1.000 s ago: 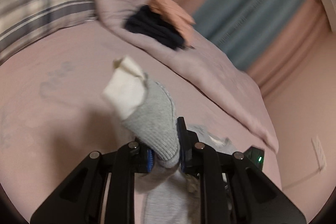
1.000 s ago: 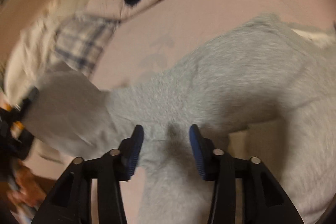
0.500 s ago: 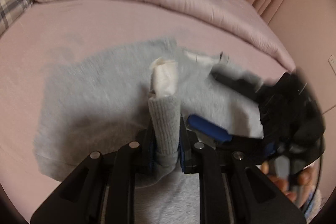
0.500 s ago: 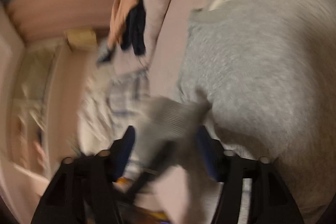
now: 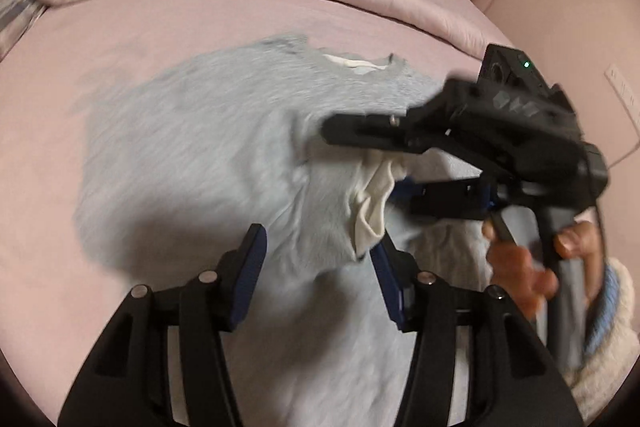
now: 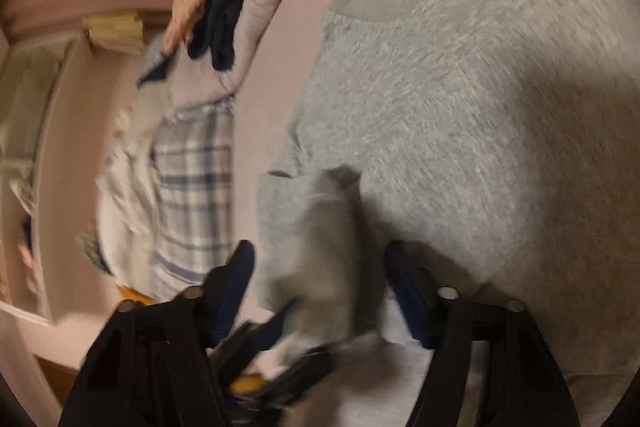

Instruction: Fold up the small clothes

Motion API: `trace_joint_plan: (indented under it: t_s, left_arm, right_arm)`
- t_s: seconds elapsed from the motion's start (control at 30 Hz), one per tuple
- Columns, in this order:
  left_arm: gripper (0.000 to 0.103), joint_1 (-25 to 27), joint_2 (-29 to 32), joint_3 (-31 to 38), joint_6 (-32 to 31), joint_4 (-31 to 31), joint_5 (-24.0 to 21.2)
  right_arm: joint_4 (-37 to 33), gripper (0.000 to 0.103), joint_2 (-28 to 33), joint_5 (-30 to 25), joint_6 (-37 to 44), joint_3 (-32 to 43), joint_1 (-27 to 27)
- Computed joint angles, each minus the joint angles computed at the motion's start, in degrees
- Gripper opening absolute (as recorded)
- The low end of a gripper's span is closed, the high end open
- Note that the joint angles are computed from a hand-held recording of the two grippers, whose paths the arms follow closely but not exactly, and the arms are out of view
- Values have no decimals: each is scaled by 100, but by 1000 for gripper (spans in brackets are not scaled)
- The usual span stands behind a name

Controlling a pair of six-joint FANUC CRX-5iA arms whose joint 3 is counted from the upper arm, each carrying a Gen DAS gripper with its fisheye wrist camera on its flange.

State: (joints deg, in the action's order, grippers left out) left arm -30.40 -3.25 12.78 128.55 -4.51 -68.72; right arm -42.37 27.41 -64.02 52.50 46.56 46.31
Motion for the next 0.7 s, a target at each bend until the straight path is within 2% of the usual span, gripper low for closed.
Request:
trace_joint_plan:
  t_s: [0.03, 0.1, 0.13, 0.27, 0.4, 0.6, 0.7]
  left_arm:
    - [55, 65, -217, -213, 135, 51, 71]
    - [59, 97, -509, -467, 446, 32, 154]
    - [62, 94, -657, -577, 620, -16, 158]
    - [62, 154, -1082, -898, 1217, -177, 59]
    - [62, 311, -1397, -1228, 1550, -160, 67]
    - [62, 364, -1636, -1435, 1850, -126, 101]
    - [62, 397, -1624, -1485, 1774, -74, 159]
  right_arm:
    - [271, 50, 81, -145, -32, 153, 86]
    - [712, 16, 166, -369, -50, 291, 195]
    - [873, 14, 212, -483, -72, 353, 238]
    - [1168, 12, 142, -462, -64, 257, 334]
    - [1416, 12, 111, -461, 14, 411, 466]
    - [1824, 12, 37, -362, 309, 765, 534]
    - [1981, 12, -57, -303, 336, 779, 464]
